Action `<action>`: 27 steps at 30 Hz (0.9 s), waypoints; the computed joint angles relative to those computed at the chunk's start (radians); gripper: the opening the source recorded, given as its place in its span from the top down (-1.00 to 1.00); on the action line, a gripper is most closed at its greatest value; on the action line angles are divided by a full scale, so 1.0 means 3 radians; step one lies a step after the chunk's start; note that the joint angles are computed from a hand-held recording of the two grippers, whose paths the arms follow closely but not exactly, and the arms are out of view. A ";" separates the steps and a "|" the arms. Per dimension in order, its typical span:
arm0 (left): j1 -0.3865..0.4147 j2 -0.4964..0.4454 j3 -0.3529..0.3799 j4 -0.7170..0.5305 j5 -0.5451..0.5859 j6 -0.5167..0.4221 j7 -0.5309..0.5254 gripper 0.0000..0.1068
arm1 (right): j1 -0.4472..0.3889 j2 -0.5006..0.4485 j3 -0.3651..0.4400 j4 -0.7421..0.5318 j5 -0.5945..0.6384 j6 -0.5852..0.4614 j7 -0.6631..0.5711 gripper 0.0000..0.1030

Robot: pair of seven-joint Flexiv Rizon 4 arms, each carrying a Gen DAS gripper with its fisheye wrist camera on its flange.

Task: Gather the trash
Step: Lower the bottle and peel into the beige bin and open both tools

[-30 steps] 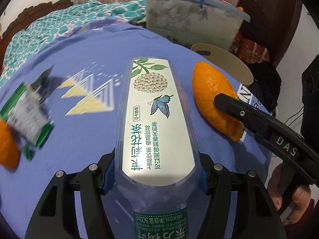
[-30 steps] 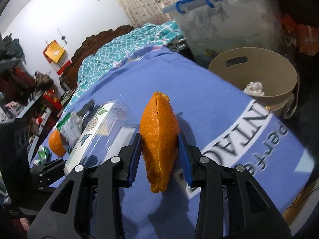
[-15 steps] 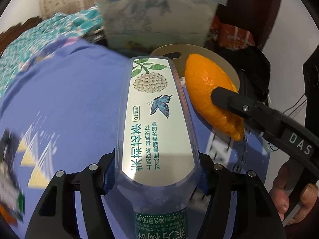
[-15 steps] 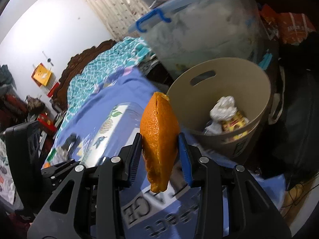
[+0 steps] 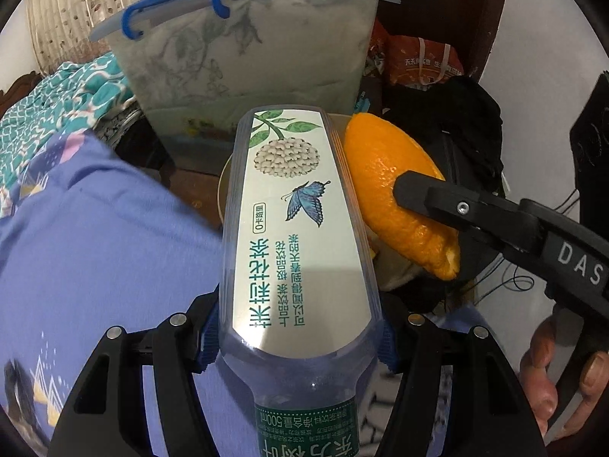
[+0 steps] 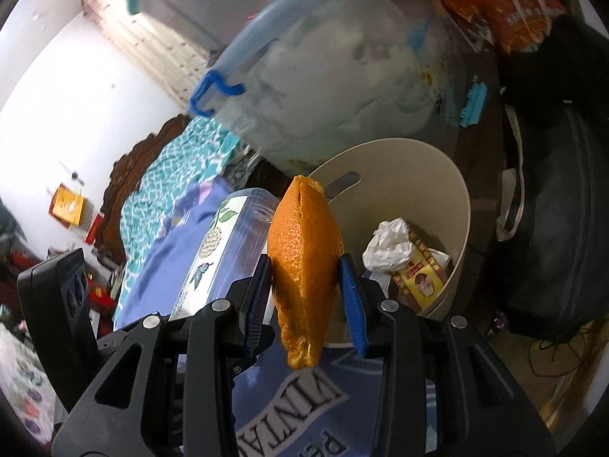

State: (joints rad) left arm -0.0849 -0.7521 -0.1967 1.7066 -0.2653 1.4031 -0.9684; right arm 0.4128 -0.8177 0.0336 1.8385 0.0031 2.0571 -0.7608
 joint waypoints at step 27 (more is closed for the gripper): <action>-0.0168 -0.0360 0.0066 -0.0565 0.0160 0.0216 -0.0139 -0.60 | 0.0946 -0.0199 -0.0970 -0.0169 0.1443 0.0121 0.0109 -0.36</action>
State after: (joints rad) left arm -0.1352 -0.8600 -0.1770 1.5372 -0.2172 1.4679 -1.0101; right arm 0.6966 -0.8775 -0.2573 1.7877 0.4362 2.0935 -0.7281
